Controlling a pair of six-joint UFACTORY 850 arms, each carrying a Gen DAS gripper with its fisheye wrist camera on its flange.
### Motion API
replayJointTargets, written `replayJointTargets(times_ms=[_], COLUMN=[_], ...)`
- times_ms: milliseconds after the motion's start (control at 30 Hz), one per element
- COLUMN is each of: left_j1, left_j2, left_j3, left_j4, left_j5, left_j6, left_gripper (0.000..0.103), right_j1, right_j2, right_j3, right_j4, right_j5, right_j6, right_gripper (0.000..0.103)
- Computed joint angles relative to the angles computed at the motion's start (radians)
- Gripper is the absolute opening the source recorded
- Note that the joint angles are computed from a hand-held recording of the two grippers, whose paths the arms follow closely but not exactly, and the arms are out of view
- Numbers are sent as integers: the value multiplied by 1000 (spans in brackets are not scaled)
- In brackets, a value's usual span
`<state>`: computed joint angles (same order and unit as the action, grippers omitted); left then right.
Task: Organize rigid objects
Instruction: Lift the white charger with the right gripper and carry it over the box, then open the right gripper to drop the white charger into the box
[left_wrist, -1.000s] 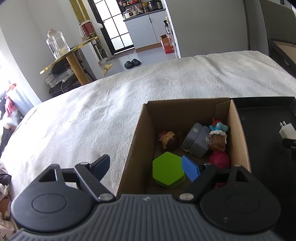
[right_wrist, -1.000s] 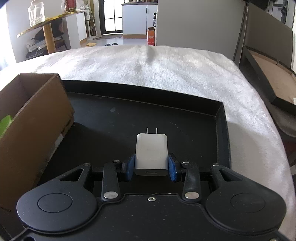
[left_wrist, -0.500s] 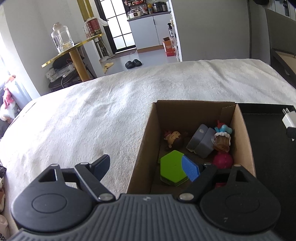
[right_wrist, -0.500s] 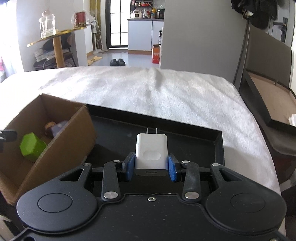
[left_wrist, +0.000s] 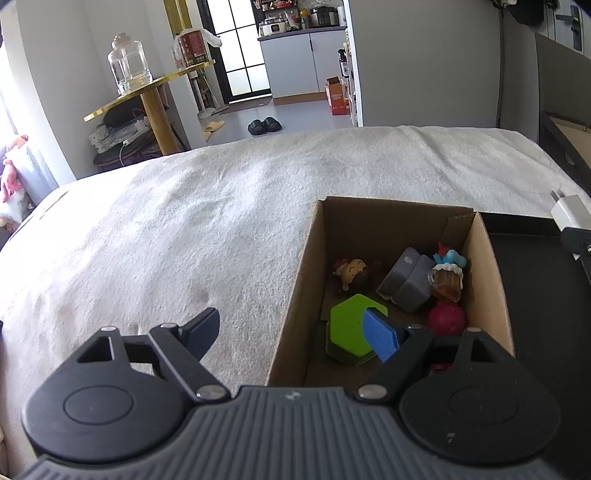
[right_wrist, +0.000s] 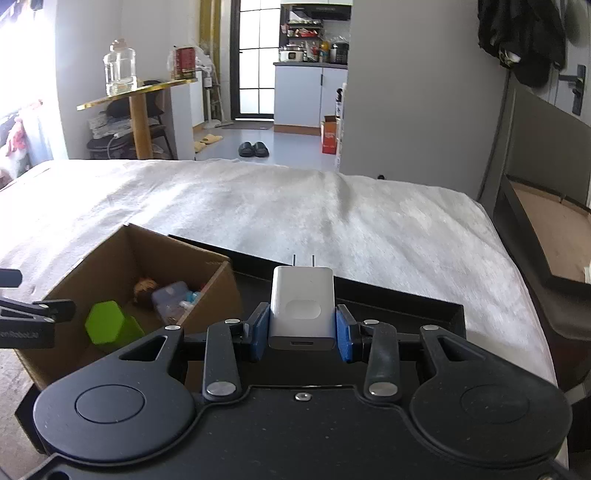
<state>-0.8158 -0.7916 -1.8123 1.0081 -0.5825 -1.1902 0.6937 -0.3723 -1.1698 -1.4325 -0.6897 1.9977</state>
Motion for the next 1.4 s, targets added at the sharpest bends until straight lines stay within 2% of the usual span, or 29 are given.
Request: replayJointTargets(times_ms=[333,467,600,833,1033,1100,1200,1300,1400], left_j1=[15,23,33,47,60,65,72,71,70], left_j2=[39,49,53,64,73,73,78,82,84], left_j3=[69,90,103,126,149,151,164,171,176], left_j4=[30,32,36,34,11,-29,-76,-75,-64], left_j5=[88,130,150,171,178,185,219,239,246], left_j6=[-65,-76,-88,-101,-100,-68,-23,-20,-29], left_gripper=[83,80,71,62,46,33,19,11,11], right_j1=[24,30,33,45,56,60,66,70,72], right_j2=[-27,-51,-75,-112,-143,-154,-166,-176,-185], right_j3=[-51,-81,-113,-165,-202,-215,-231,-244,-255], right_j4=[-25,-25,-24,-5,18,29,44,62,80], right_j5=[13,24,32,41,59,63,68,69,70], right_j6=[-27,-52,-75,-122,-162,-177,-196,-221,-240], right_gripper=[36,36,36,36,36,36,36,36,37])
